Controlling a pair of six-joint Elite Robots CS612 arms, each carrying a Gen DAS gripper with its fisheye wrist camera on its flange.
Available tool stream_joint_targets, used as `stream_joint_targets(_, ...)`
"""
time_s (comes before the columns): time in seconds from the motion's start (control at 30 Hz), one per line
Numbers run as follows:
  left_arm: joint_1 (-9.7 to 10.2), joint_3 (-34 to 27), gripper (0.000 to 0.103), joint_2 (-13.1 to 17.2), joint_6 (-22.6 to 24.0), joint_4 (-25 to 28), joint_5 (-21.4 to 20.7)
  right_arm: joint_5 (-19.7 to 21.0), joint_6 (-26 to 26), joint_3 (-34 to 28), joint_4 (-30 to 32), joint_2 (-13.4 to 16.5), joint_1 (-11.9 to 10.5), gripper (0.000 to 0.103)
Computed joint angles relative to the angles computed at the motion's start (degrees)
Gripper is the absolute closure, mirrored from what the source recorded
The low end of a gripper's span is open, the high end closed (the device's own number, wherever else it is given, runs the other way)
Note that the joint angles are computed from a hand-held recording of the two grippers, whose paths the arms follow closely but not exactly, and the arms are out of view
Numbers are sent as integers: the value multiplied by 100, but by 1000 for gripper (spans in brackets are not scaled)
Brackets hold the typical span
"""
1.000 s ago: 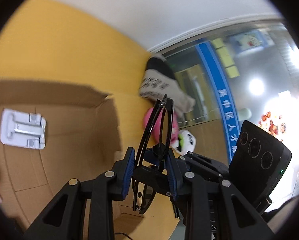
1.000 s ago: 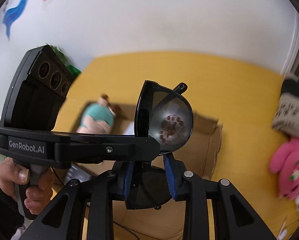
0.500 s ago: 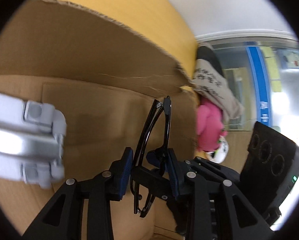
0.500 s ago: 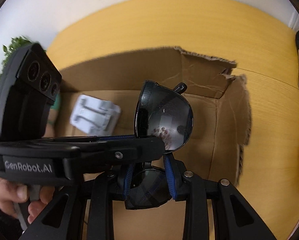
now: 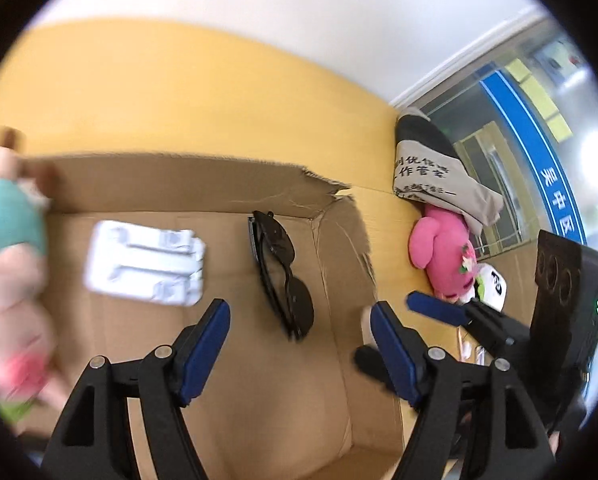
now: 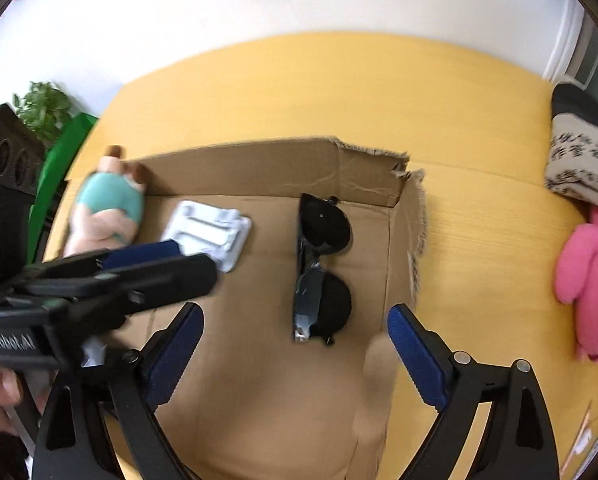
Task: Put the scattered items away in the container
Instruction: 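Lower the sunglasses into the box and open both grippers, then move the right gripper down to the clear phone case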
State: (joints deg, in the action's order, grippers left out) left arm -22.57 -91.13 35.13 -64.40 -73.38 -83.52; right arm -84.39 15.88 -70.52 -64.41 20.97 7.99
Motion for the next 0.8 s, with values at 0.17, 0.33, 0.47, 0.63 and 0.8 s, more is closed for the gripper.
stream_joint_targets(0.17,-359,-660,101,-161,-331,1164,367,86,-36,-741,350,81,116,73)
stream_joint_targets(0.33,-778,-1088,41,-382,-903,2481,961,198,400,-1192,724,126,217,28)
stream_joint_targets(0.47,-1156,-1480,21,-422,-1559,3295,1630,-21,555,-1568,760,175,348,1)
stream_joint_targets(0.63,-1340,-1789,21,-228,-2034,3646,1255,20,384,-1917,1174,305,454,1)
stream_joint_targets(0.8,-1491,-1939,21,65,-2200,3586,846,167,126,-2288,1663,581,549,1)
